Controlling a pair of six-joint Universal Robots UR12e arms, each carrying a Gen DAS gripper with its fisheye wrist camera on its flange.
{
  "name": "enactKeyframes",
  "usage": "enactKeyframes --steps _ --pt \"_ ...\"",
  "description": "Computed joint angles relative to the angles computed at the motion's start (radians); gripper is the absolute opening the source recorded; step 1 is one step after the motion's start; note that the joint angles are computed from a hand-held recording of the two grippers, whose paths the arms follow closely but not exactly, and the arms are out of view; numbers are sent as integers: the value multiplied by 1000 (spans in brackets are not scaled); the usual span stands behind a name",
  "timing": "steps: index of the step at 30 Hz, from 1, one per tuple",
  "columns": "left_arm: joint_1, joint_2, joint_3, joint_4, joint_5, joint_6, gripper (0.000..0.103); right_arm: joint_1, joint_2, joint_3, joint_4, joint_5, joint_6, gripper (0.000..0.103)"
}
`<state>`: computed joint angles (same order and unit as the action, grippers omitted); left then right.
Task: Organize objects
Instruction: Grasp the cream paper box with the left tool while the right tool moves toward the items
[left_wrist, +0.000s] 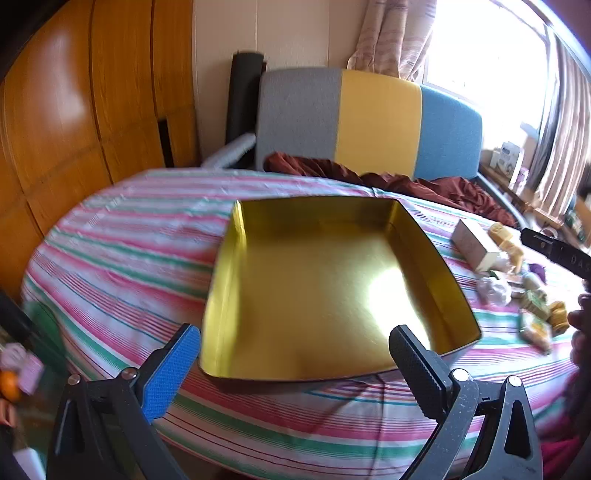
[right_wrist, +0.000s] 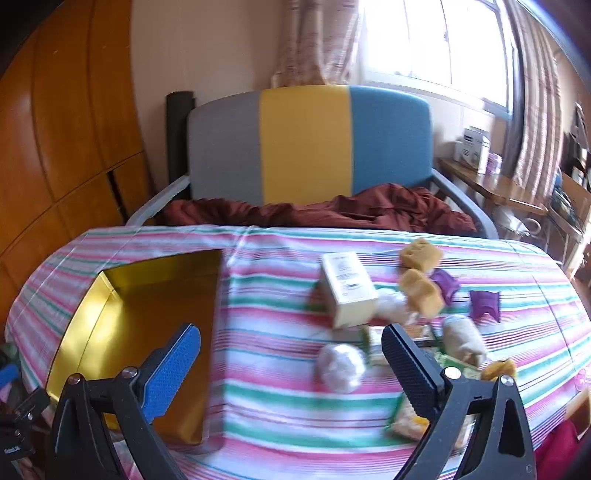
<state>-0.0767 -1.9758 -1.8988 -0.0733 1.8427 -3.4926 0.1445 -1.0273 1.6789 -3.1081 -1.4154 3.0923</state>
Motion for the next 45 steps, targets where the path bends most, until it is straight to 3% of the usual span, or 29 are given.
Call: enactKeyframes --steps 12,17,20,28,35,45 --pt "5 -27 65 -49 -177 28 103 -124 45 -56 -4 -146 163 101" --pt "-7 -60 146 -108 -219 49 103 -178 41 -49 39 -90 378 101" --pt "-18 -90 204 -137 -240 87 103 -191 37 -42 45 -77 430 101" --pt "-53 -204 430 -285 -323 158 103 -193 41 -53 78 -21 417 101" --pt "-88 -335 650 -419 -298 223 103 -204 40 -51 85 32 426 101" --pt "-108 -543 995 -677 -271 181 103 -212 46 -66 134 88 419 101"
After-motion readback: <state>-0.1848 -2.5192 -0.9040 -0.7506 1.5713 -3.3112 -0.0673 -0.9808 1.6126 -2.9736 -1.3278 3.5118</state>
